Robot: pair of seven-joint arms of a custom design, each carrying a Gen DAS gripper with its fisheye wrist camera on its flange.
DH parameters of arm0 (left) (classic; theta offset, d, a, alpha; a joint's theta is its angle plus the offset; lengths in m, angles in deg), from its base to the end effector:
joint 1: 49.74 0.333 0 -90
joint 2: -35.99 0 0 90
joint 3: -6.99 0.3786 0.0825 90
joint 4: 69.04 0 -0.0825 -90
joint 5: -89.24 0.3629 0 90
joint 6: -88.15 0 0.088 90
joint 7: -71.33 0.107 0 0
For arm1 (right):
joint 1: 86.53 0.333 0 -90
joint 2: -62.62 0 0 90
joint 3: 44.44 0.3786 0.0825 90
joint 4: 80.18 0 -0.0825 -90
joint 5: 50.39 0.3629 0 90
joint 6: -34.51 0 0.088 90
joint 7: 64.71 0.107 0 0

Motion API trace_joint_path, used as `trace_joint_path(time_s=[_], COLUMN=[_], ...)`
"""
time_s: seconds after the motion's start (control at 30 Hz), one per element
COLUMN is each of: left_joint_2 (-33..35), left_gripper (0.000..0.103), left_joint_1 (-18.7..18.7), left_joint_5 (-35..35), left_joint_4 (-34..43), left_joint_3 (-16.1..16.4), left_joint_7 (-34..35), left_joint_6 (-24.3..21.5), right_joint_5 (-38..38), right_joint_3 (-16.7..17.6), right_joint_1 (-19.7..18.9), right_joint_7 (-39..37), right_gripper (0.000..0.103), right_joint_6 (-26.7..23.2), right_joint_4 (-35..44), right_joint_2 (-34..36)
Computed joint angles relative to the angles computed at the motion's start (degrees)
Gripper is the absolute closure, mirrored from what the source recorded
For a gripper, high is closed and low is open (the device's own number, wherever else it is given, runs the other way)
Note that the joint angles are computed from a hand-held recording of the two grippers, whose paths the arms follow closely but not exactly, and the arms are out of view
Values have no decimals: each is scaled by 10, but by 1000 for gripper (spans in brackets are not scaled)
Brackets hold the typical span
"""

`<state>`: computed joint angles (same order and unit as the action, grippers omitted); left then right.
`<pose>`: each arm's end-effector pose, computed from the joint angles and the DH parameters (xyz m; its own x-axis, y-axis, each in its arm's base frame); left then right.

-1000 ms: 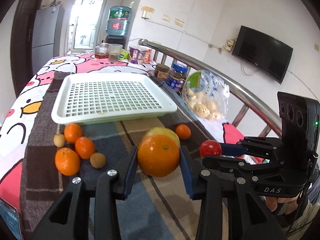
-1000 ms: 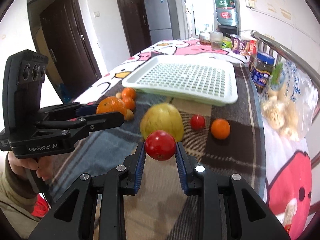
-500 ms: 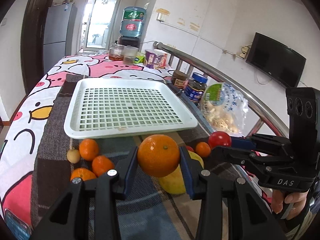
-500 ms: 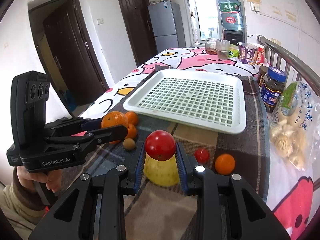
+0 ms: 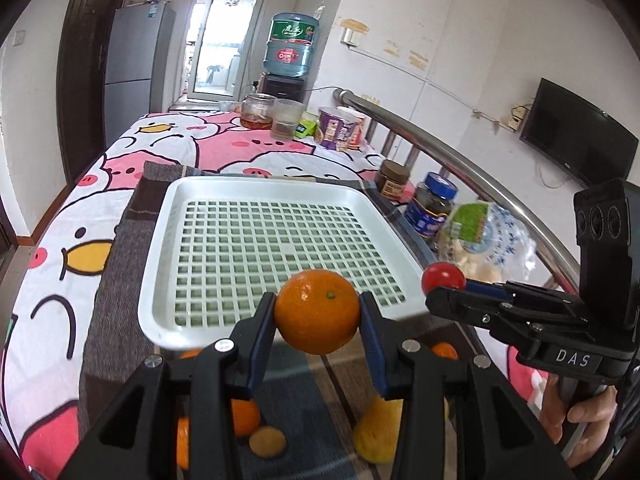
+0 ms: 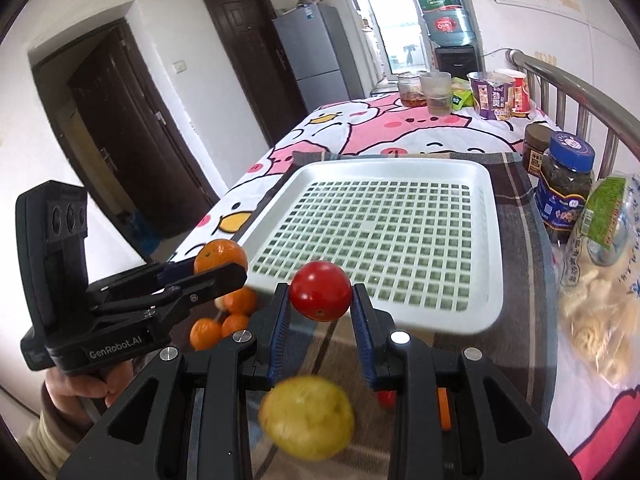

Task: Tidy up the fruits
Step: 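Carry the tangerine and tomato over the white grid tray with both tools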

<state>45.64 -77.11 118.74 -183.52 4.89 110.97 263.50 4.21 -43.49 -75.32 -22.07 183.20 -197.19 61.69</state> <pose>0.5252 -0.3396 0.5505 -0.2400 -0.9343 0.2637 -0.6707 -0.0368 -0.7408 0.5574 0.1038 0.5773 0.4454 -0.8296 -0.3368 -0.7204 -0.1088 -0.6849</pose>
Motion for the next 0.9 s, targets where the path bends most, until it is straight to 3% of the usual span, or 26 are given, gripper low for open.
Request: trace_joint_path(time_s=[0.1, 0.2, 0.53, 0.9], left_joint_2=[19, 38, 92, 120], left_gripper=[60, 60, 60, 60], left_joint_1=[7, -18, -3, -1], left_joint_5=[-21, 2, -81, -115], left_joint_4=[23, 48, 98, 121], left_joint_3=[-4, 28, 6, 0], left_joint_7=[13, -20, 38, 81], left_joint_6=[-10, -26, -71, -122], right_joint_5=[-4, -18, -88, -222], right_joint_3=[0, 6, 34, 49], right_joint_1=[-6, -12, -40, -50], right_joint_7=[21, 51, 133, 224], right_gripper=[74, 74, 74, 73], right_joint_6=[-6, 4, 11, 19], right_joint_4=[25, 40, 87, 100], right_joint_2=[24, 45, 109, 149])
